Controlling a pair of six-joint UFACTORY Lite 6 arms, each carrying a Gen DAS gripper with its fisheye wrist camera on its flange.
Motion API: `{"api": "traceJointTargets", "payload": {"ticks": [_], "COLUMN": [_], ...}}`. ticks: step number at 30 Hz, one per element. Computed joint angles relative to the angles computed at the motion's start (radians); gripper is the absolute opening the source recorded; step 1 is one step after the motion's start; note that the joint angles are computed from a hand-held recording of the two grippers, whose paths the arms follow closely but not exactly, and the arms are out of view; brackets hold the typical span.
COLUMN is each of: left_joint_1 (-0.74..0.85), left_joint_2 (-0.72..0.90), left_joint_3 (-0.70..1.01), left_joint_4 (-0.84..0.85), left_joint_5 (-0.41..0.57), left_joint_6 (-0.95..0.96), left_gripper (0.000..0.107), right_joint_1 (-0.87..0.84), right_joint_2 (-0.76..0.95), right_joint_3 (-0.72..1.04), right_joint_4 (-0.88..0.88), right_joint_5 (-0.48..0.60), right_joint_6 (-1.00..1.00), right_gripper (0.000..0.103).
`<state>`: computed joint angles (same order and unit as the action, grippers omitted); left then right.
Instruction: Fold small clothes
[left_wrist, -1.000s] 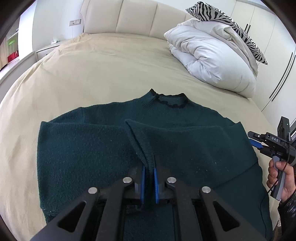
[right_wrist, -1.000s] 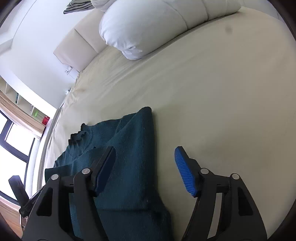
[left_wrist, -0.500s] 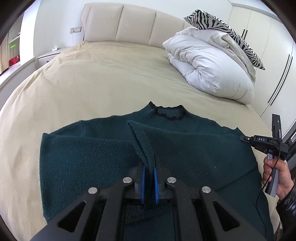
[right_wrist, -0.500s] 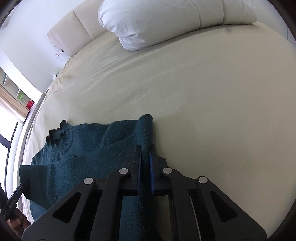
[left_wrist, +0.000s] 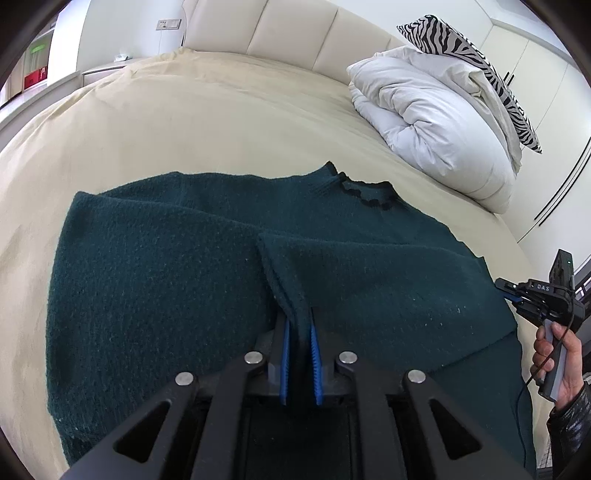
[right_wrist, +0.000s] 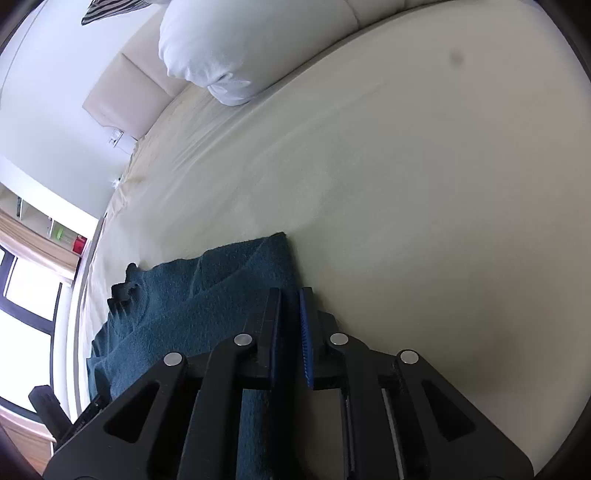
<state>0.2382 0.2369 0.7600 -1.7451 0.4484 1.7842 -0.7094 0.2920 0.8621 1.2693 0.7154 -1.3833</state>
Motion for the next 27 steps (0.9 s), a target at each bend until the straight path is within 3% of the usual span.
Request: {"api": "traceJointTargets", "payload": {"ticks": [4, 9, 12, 14, 18, 24, 27], "left_joint_1": [-0.005, -0.006, -0.003, 0.004, 0.008, -0.023, -0.008], "left_joint_2": [-0.008, -0.018, -0.031, -0.035, -0.055, -0.055, -0.032], "left_joint_3": [-0.006, -0.009, -0.016, -0.02, -0.04, -0.064, -0.067], "left_joint_4": [0.002, 0.042, 0.074, 0.091, 0.1, -0.011, -0.053], "left_joint_5": [-0.008, -0.012, -0.013, -0.003, 0.018, -0.012, 0.019], "left_joint_6": [-0.013, -0.067, -0.101, -0.127, -0.154, -0.036, 0.02], "left_gripper": [0.013, 0.013, 0.013, 0.013, 0.013, 0.016, 0.016], "right_joint_1": [0.011, 0.032, 0.047, 0.032, 0.011, 0.012, 0.008], "right_joint_2": [-0.251, -0.38, -0.386, -0.378, -0.376, -0.39, -0.32], "right_joint_3": [-0.196, -0.334, -0.344, -0.334, -0.31, -0.271, -0.288], "right_joint_4": [-0.155, -0.242, -0.242, -0.244, -0.254, -0.286, -0.204], "right_joint_5": [-0.044, -0.103, -0.127, -0.112, -0.089, -0.092, -0.143], "right_joint_6": [-0.009, -0.003, -0.01, -0.011, -0.004, 0.029, -0.096], "right_gripper": [0.014, 0.019, 0.018, 0.011, 0.007, 0.006, 0.006]}}
